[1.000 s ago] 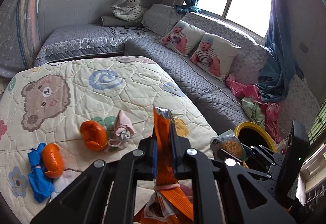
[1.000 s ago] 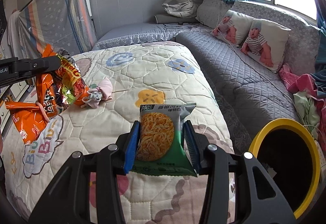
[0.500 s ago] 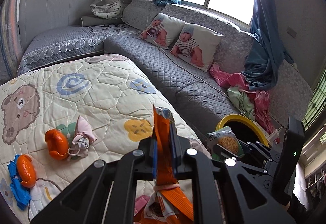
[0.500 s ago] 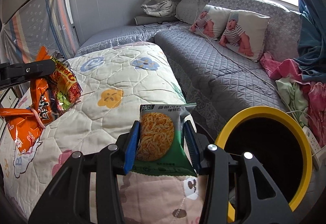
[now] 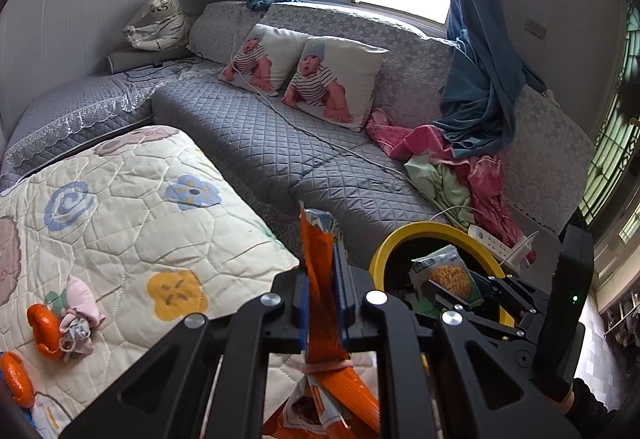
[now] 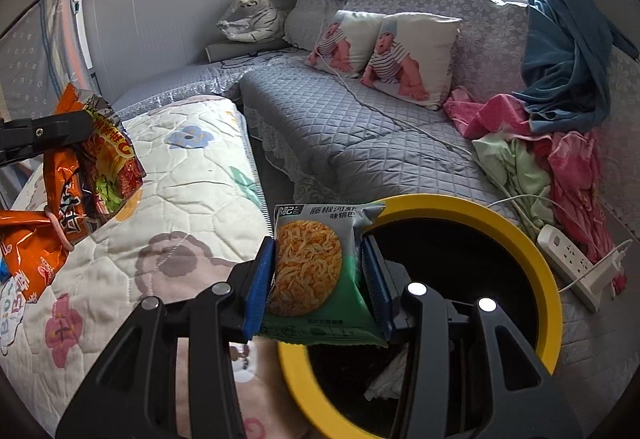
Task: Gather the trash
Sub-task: 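Carry the orange wrapper and green noodle packet over the yellow-rimmed bin, then open both grippers to drop the wrapper and packet into the bin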
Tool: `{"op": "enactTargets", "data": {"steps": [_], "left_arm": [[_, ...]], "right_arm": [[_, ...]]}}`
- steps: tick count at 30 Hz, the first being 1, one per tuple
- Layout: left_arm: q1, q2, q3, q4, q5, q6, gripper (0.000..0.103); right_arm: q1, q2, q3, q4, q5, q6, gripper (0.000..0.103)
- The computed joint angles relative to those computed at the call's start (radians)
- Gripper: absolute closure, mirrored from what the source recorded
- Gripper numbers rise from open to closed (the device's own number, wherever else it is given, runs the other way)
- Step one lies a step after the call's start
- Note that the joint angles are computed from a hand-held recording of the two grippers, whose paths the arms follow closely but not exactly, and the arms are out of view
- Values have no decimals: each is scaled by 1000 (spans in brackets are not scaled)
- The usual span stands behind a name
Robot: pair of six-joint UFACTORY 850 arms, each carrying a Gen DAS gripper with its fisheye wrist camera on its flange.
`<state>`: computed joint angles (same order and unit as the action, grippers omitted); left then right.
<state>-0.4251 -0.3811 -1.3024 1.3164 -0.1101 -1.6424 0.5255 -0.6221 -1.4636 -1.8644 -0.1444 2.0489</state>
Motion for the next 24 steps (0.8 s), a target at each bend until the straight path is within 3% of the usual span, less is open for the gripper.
{"op": "enactTargets", "data": {"steps": [7, 12, 19, 24], "left_arm": [[-40, -109, -138, -336, 5, 398, 93], [-71, -175, -218, -310, -25, 409, 93], [-101, -251, -315, -388, -39, 516, 93], [-107, -288, -363, -558, -39, 675, 93]], "right_arm": [[-52, -1, 20, 40, -25, -16, 61], [-81, -15, 18, 123, -34, -85, 61], [-110, -29, 26, 219, -36, -159, 61], [-124, -27, 37, 246, -34, -176, 61]]}}
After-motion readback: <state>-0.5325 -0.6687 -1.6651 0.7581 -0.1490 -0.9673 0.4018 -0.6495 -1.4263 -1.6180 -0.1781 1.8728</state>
